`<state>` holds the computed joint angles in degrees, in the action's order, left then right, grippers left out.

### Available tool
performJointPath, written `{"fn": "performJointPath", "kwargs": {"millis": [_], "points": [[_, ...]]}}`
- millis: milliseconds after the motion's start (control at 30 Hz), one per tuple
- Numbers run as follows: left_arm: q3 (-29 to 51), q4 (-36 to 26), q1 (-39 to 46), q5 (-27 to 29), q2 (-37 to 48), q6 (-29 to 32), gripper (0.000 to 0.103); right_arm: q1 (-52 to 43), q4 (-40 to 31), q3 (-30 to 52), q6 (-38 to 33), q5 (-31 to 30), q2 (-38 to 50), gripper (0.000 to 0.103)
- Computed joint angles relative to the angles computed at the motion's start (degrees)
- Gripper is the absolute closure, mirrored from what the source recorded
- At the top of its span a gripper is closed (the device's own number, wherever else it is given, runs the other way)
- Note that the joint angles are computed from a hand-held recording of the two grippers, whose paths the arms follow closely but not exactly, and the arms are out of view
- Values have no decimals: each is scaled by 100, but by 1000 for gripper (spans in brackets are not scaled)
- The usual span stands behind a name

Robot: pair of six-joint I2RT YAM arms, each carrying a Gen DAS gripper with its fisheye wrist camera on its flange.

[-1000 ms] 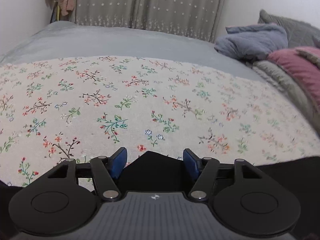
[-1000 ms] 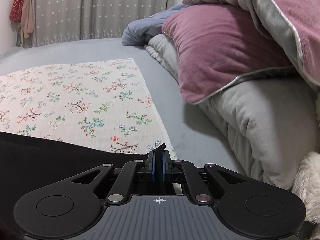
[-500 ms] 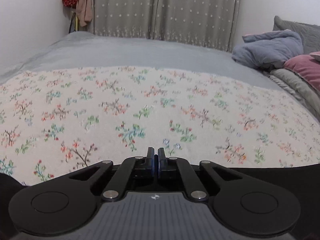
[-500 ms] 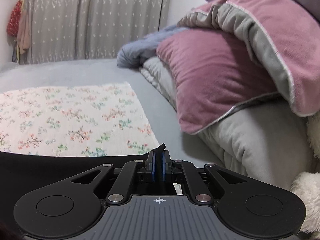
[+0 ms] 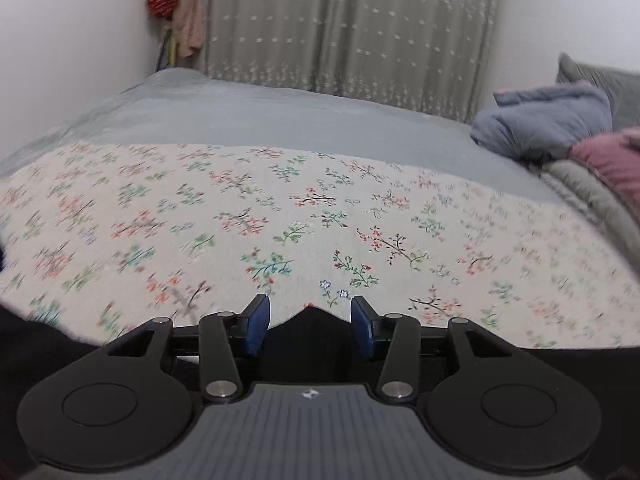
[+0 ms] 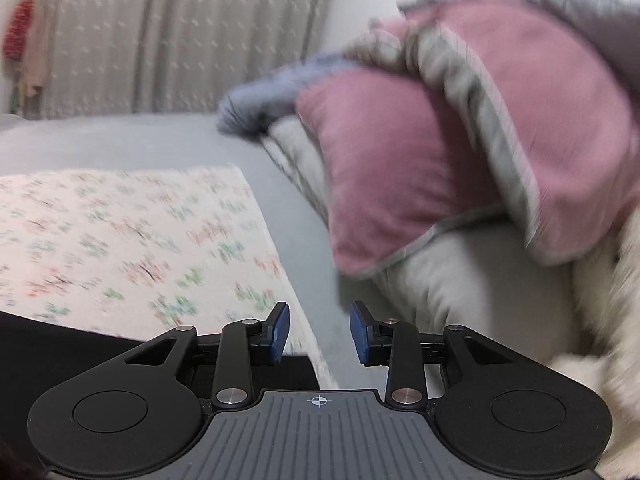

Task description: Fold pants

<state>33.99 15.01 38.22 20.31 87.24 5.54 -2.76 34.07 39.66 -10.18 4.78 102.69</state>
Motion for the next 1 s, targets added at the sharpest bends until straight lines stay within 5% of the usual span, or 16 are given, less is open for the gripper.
{"fn": "performJointPath", "kwargs": {"millis": [133, 233, 433, 600, 767, 867, 1000], "points": [[-447, -619, 594, 317, -1163, 28, 35, -149, 88, -740, 106, -659, -1162, 53], [-774, -1161, 1140, 522, -2046, 278, 35, -112, -392, -1114, 255, -1169, -1915, 52], [-987, -2713, 3277, 2072, -3580, 1565, 35, 304, -1278, -1816, 288, -1393, -3637, 52], [-161, -4180, 5390, 3343, -2672, 3193, 34, 79, -3964, -1882, 781, -2306, -6445, 48], [530, -3742, 5995, 3263, -1269, 3224, 33, -728, -6448, -1347, 530, -3798, -8212, 34], [1008, -3921, 5809, 3314, -345, 3469, 33, -339, -6847, -1200, 633, -3758, -8253, 32], [880, -3494, 5238, 3028, 89, 3153, 32, 1770, -5731, -1811, 1397, -1960, -7534, 30]]}}
